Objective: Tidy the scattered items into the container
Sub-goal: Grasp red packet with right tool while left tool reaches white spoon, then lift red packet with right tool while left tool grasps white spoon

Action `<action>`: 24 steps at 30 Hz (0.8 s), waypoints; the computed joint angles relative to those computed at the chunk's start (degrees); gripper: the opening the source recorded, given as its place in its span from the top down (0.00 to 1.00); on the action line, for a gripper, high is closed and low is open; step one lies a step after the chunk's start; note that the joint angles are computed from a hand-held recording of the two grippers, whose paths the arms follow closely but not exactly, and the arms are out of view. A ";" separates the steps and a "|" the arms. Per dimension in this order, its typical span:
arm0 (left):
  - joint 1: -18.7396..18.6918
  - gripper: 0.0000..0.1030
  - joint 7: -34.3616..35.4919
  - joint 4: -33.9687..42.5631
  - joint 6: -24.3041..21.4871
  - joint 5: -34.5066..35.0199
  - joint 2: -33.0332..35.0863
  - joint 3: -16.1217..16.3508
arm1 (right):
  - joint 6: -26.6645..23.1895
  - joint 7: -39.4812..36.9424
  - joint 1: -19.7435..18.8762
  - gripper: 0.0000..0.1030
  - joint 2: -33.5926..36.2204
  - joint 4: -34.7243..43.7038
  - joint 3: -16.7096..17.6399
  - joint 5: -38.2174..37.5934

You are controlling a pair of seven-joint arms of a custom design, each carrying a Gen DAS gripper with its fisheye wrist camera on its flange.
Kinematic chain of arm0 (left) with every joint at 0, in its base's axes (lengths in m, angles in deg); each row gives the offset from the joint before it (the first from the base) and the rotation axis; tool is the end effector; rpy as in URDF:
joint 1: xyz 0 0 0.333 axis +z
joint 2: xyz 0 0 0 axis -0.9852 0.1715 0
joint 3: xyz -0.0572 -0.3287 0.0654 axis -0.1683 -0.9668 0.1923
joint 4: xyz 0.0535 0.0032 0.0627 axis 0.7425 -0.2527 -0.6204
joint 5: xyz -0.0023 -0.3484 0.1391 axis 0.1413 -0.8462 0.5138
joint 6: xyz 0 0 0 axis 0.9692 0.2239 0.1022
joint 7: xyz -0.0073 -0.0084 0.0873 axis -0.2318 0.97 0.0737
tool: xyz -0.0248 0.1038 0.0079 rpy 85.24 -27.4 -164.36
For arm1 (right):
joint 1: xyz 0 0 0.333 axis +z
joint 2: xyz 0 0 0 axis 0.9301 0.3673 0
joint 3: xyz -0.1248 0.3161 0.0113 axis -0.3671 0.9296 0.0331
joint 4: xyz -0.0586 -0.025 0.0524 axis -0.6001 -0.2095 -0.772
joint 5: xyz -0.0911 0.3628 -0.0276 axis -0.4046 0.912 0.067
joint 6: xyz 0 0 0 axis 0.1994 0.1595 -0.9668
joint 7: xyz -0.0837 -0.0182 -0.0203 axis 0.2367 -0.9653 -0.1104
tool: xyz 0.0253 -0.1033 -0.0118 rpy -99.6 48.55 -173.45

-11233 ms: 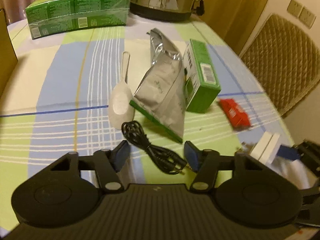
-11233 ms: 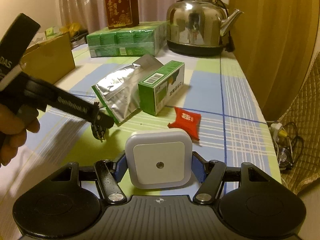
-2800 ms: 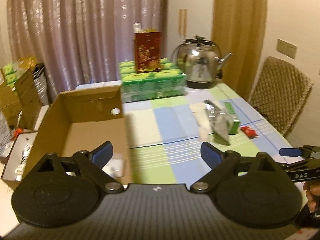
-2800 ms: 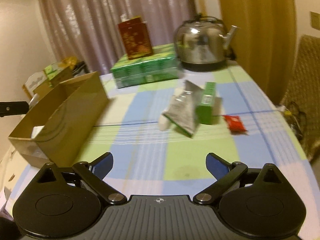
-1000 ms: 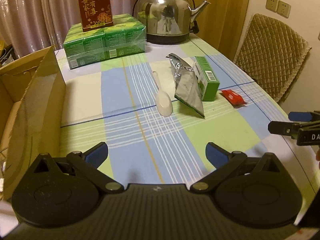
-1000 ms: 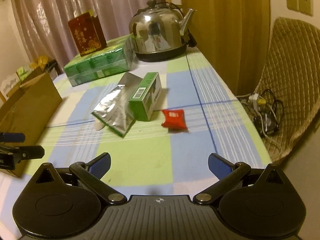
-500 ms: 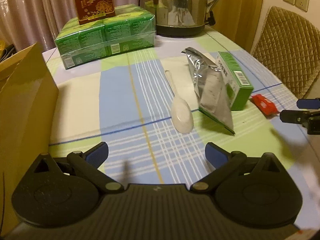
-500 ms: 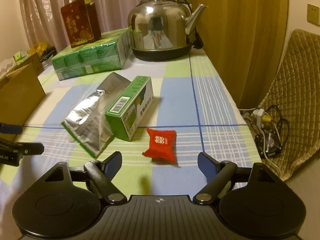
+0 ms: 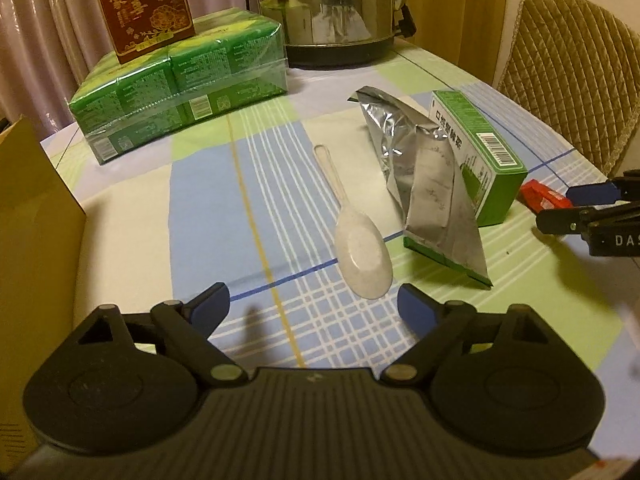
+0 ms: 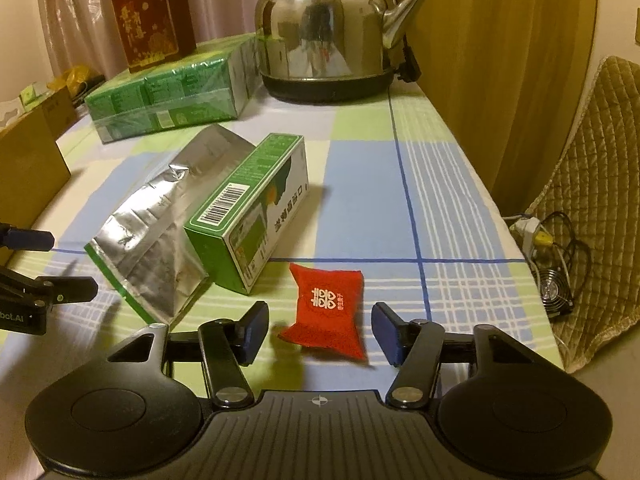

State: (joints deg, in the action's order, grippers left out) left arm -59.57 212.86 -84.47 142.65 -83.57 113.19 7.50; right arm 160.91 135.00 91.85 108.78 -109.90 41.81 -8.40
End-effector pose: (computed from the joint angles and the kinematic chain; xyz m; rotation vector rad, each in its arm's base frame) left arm 0.6602 -0.0407 0.2995 -1.1755 2.3501 -0.8081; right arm 0.5891 0.2271 0.3701 -1.6756 1.8420 -0.6625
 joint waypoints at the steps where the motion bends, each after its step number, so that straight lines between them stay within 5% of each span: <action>1: 0.03 0.16 -0.06 0.31 -0.23 0.01 0.26 -0.09 | -0.32 -0.02 0.00 0.51 0.21 0.18 0.07 0.31; 5: 0.30 0.17 1.15 1.38 -0.87 0.30 1.31 -0.90 | -0.65 1.44 0.59 0.61 0.57 0.45 -0.59 -0.39; 17: -3.64 0.37 0.93 4.60 -1.47 1.20 3.54 1.33 | -0.61 6.12 0.38 0.63 0.34 0.44 -0.30 -5.02; 24: -3.24 0.71 0.39 4.74 -0.54 1.81 4.59 0.22 | -0.49 7.03 -0.02 0.63 0.11 0.20 0.24 -6.12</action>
State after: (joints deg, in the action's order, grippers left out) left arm -62.81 213.26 -79.73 142.11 -81.77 117.78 7.73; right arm 160.42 142.02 91.84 108.88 -109.70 42.05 -14.52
